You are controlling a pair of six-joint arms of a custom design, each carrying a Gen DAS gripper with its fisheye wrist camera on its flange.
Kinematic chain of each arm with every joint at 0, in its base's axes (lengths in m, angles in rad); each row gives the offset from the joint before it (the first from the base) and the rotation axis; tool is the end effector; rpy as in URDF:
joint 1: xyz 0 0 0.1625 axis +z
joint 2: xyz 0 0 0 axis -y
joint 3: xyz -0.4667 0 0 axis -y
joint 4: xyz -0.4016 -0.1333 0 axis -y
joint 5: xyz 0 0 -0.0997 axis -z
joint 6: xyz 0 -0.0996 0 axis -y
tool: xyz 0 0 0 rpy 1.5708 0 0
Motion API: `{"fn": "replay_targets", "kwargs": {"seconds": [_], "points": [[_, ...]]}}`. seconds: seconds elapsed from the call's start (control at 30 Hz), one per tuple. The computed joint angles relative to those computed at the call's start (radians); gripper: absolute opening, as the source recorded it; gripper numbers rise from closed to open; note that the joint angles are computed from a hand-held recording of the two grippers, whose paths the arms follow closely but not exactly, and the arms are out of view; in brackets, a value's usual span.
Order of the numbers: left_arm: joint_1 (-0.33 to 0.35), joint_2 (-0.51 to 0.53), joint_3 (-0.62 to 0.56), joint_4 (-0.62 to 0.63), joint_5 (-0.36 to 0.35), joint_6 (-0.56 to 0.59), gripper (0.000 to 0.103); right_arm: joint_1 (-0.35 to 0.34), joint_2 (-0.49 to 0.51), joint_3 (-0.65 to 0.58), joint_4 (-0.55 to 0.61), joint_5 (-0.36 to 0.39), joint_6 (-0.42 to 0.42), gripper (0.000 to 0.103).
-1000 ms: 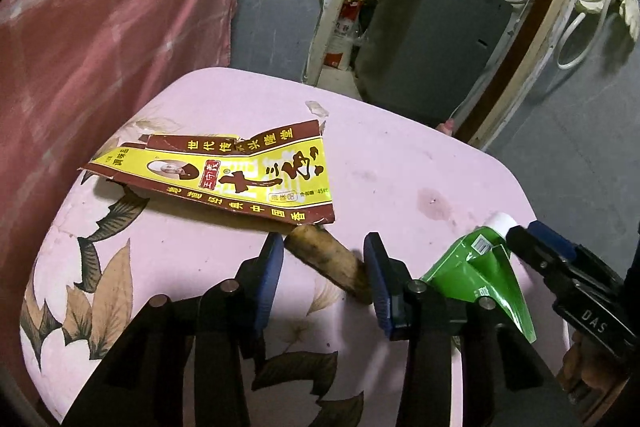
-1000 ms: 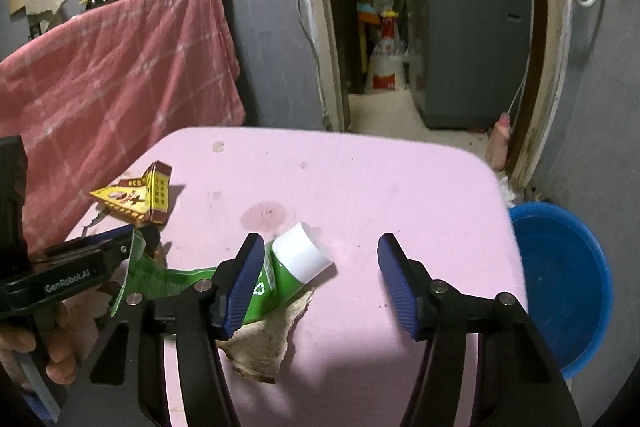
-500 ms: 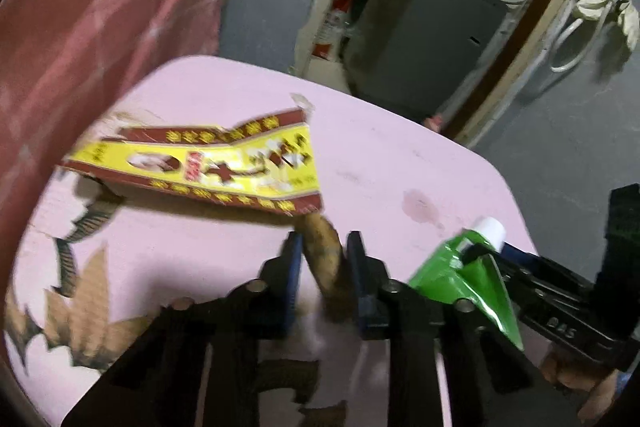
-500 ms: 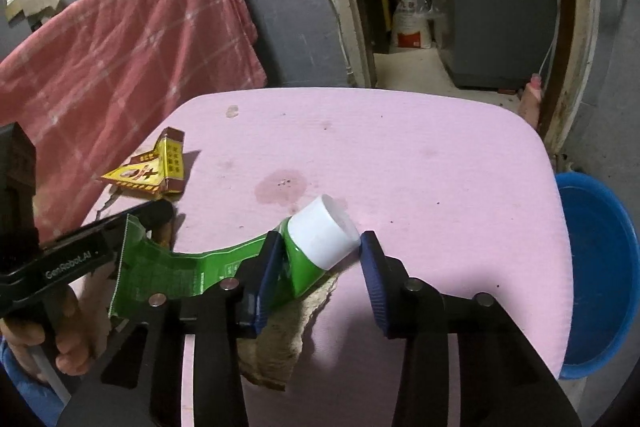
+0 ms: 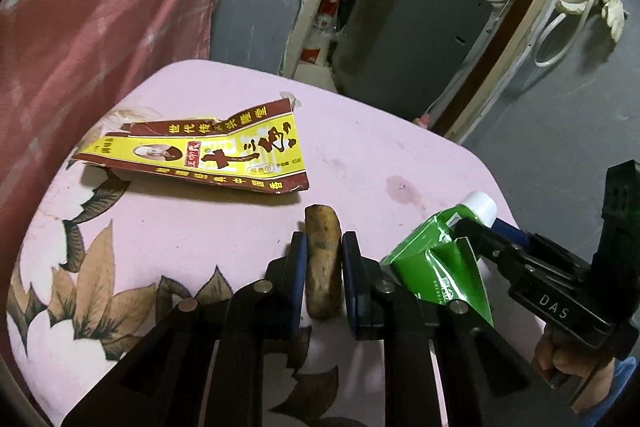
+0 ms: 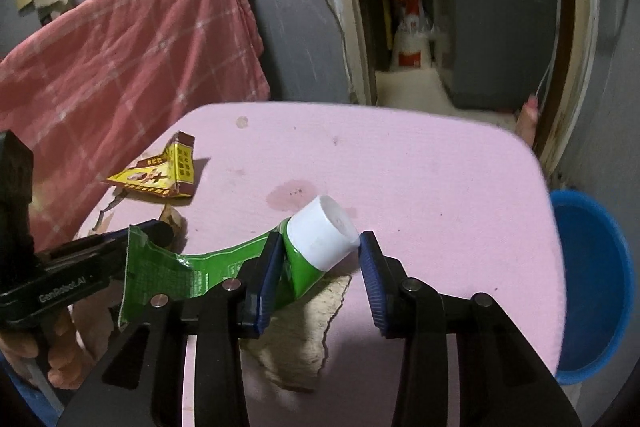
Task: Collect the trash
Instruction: 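Lift the stick and green tube and carry them over the blue bucket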
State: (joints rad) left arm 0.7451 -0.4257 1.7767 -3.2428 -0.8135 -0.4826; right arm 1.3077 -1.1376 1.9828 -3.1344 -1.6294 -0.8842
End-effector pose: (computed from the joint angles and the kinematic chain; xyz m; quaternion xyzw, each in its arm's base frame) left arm -0.3263 -0.5755 -0.0739 0.0984 0.9138 -0.3399 0.1992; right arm -0.0337 -0.6153 0.2764 0.2762 -0.8942 0.2802 0.2137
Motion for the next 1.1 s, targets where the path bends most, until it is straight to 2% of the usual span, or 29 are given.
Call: {"fn": "replay_targets", "kwargs": {"seconds": [0.27,0.37,0.5,0.83,1.0,1.1], "points": [[-0.051,0.022,0.038,-0.157,0.073,0.085,0.014,-0.040,-0.032,0.100,-0.228,0.170,-0.072,0.036],[-0.069,0.041,0.036,-0.237,0.088,0.139,0.014,-0.053,-0.034,0.135,-0.336,0.210,-0.110,0.036],[-0.101,0.077,0.008,-0.335,0.129,0.232,0.014,-0.076,-0.046,0.161,-0.436,0.278,-0.108,0.036],[-0.159,0.192,-0.136,-0.536,0.147,0.431,0.014,-0.148,-0.112,0.184,-0.628,0.414,-0.024,0.036],[-0.184,0.261,-0.245,-0.603,0.122,0.536,0.014,-0.198,-0.136,0.163,-0.692,0.456,0.052,0.036],[-0.189,0.308,-0.337,-0.603,0.086,0.575,0.014,-0.230,-0.142,0.145,-0.754,0.471,0.093,0.036]]}}
